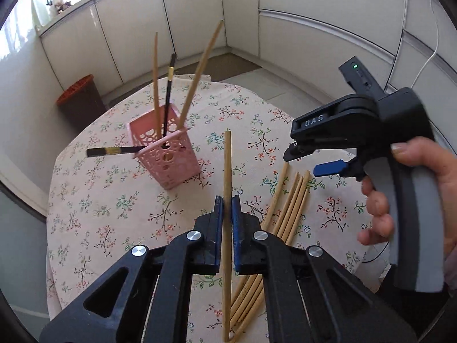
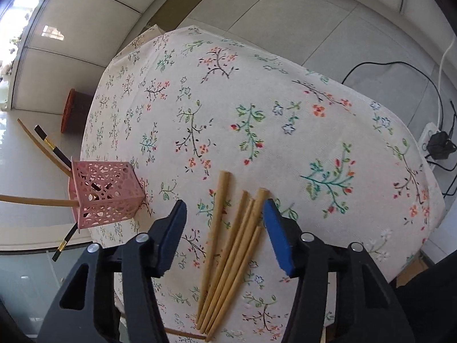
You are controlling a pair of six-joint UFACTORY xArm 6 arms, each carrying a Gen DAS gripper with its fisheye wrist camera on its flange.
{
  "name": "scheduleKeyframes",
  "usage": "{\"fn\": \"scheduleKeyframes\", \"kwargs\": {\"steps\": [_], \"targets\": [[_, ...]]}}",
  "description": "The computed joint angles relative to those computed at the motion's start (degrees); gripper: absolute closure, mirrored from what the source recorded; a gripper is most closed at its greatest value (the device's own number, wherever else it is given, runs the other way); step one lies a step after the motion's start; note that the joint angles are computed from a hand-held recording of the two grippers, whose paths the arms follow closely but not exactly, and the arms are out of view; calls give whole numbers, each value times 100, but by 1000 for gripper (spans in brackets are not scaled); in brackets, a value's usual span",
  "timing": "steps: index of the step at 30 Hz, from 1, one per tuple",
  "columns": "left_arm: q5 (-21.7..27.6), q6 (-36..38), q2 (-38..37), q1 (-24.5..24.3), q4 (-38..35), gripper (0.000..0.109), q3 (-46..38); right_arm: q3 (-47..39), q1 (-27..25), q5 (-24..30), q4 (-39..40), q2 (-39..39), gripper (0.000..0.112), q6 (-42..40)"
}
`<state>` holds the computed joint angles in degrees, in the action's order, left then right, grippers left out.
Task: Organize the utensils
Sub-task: 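Grasp a wooden chopstick with the right tool while the left tool holds its chopstick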
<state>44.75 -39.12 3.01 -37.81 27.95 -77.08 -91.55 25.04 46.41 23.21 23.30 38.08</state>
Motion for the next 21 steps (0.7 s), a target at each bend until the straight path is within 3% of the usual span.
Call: {"fn": "scheduleKeyframes", "kwargs": {"steps": [6, 13, 15, 21], "targets": [[-225, -140, -366, 116, -95, 103, 454, -543, 73, 80, -596, 464, 66, 68], [-375, -130, -566, 196, -238, 103, 664, -1627, 262, 590, -1554, 1191, 71, 177], [-407, -196, -612, 226, -225, 103, 704, -1772, 304, 640, -1762, 1305, 101, 275], [-433, -657, -789, 293, 46, 103, 791, -660, 197, -501, -1099, 756, 102, 188]]}}
